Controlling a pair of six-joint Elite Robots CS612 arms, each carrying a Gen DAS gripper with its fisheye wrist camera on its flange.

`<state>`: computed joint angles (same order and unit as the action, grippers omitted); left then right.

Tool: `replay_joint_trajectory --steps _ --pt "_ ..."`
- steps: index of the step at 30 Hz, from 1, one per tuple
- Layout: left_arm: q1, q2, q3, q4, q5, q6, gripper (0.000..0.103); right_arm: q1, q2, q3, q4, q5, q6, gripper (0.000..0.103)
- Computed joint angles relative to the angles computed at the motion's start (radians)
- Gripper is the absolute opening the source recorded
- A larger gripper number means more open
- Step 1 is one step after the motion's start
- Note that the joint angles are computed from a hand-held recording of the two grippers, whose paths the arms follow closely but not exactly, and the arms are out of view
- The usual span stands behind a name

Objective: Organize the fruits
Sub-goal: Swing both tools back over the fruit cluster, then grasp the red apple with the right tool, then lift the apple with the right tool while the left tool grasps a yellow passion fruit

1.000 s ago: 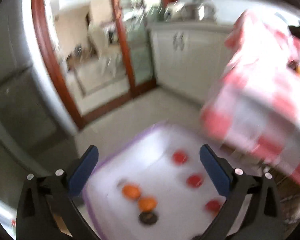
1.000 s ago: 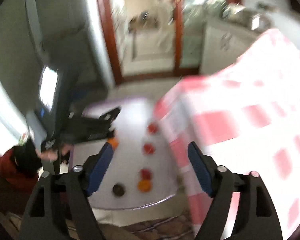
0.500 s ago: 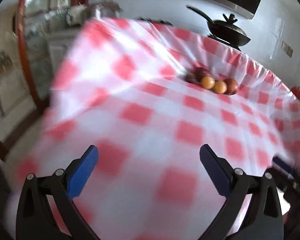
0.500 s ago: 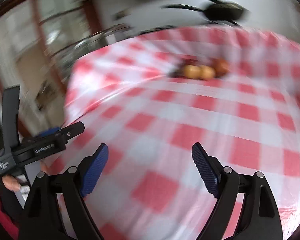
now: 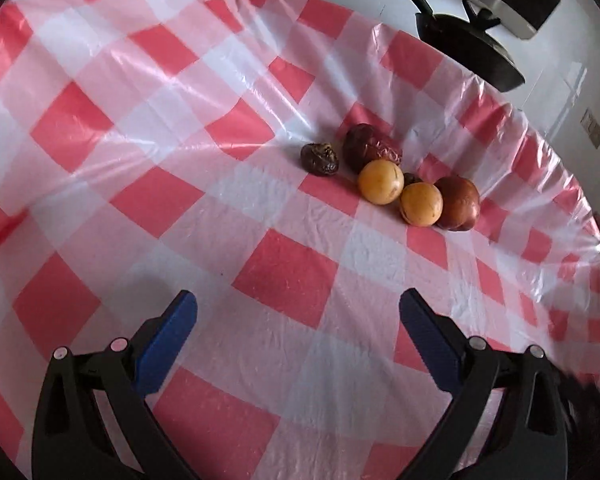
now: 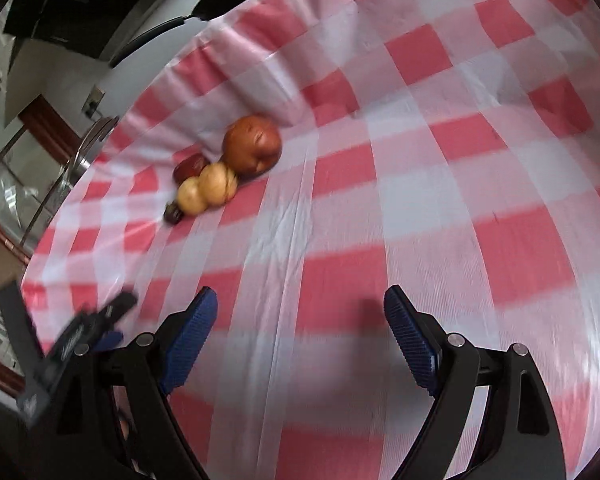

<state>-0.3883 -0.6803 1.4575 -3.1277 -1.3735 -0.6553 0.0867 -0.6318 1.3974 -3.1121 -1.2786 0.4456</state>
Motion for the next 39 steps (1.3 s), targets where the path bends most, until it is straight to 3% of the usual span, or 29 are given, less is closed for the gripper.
replay_joint_trajectory --steps 3,16,24,25,26,29,32,39 --pt "-0.004 -0.005 0.027 -0.063 0.031 -0.015 0.101 -0.002 0.035 -0.073 0.038 -0.009 -0.006 0.083" --pt "0.004 0.001 0.022 -0.081 -0.006 -0.027 0.101 0.004 0.257 -0.513 0.212 0.064 0.098 0.084" --pt "0.004 0.002 0.021 -0.082 -0.007 -0.021 0.101 0.029 0.328 -0.678 0.329 0.004 0.026 0.082" --pt "0.004 0.002 0.021 -0.083 -0.007 -0.021 0.101 0.033 0.332 -0.692 0.35 -0.01 0.0 0.079" --pt "0.004 0.002 0.022 -0.084 -0.008 -0.022 0.101 0.037 0.333 -0.699 0.368 -0.026 -0.023 0.069" --pt "0.005 0.002 0.023 -0.083 -0.004 -0.034 0.101 0.033 0.323 -0.676 0.353 0.0 -0.023 0.067" --pt "0.005 0.001 0.023 -0.081 -0.003 -0.037 0.101 0.031 0.285 -0.598 0.316 -0.018 -0.013 0.067" --pt "0.005 -0.001 0.025 -0.079 -0.002 -0.036 0.101 -0.012 0.141 -0.26 0.016 0.008 0.131 0.067"
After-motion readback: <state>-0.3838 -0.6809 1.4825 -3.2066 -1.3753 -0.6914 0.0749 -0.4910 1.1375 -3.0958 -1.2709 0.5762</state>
